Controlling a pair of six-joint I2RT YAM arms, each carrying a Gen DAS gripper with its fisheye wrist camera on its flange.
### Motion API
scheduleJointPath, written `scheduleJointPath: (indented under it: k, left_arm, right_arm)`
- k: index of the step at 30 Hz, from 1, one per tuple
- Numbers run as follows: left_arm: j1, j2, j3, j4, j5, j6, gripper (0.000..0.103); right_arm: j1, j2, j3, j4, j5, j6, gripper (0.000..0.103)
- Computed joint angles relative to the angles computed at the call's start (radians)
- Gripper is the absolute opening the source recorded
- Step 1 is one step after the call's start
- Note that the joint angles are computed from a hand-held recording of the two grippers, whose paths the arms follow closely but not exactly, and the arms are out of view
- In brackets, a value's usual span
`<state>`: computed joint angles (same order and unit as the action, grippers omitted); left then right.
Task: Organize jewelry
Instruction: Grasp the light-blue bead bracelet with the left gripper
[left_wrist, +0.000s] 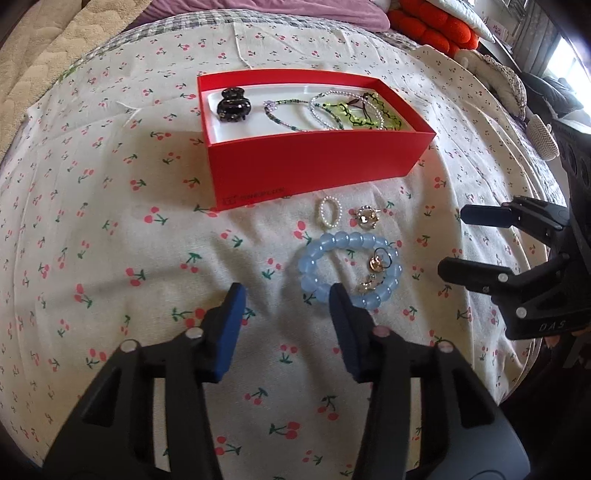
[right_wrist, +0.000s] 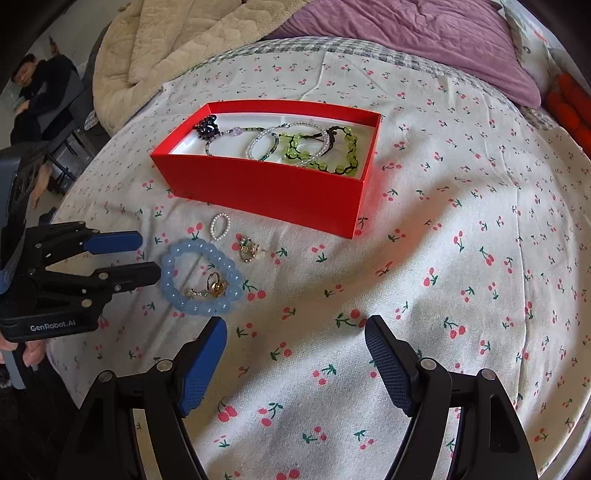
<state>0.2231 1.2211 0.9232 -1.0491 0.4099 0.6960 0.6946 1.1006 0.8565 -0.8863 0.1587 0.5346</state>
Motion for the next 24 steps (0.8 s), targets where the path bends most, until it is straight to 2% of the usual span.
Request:
scheduleJointPath:
  k: [4,8,10,12,17,24]
  left_arm:
    - [-0.071,0.011,-0.010,0.017,-0.002,-0.047,0.038]
    - [-0.152,0.003,-0.042,0.075,-0.066,-0.113,0.035]
    - [-0.177,-0.008,-0.048,0.096,-0.091,-0.129,0.013]
    - [-0.177,-0.009,-0.041,0.091,-0.085,-0.133,0.013]
    - [-0.135,-0.034,-0.001,0.037,0.024,-0.082,0.013]
    - [-0.023,-0.052,0.110,-0.092,0.197,0.020,0.013]
  right_arm:
    - [0.006,0.000,-0.003,0.002,0.002,-0.004,0.079]
    - [-0.008,0.005,0.005,0.007,-0.007,-0.004,0.079]
    - [-0.014,0.006,0.007,0.012,-0.009,-0.006,0.078]
    - [-0.015,0.008,0.008,0.015,-0.006,-0.008,0.078]
    - [-0.005,0.003,0.011,0.013,0.005,-0.007,0.079]
    - [0.005,-0.011,0.031,0.010,0.016,-0.003,0.079]
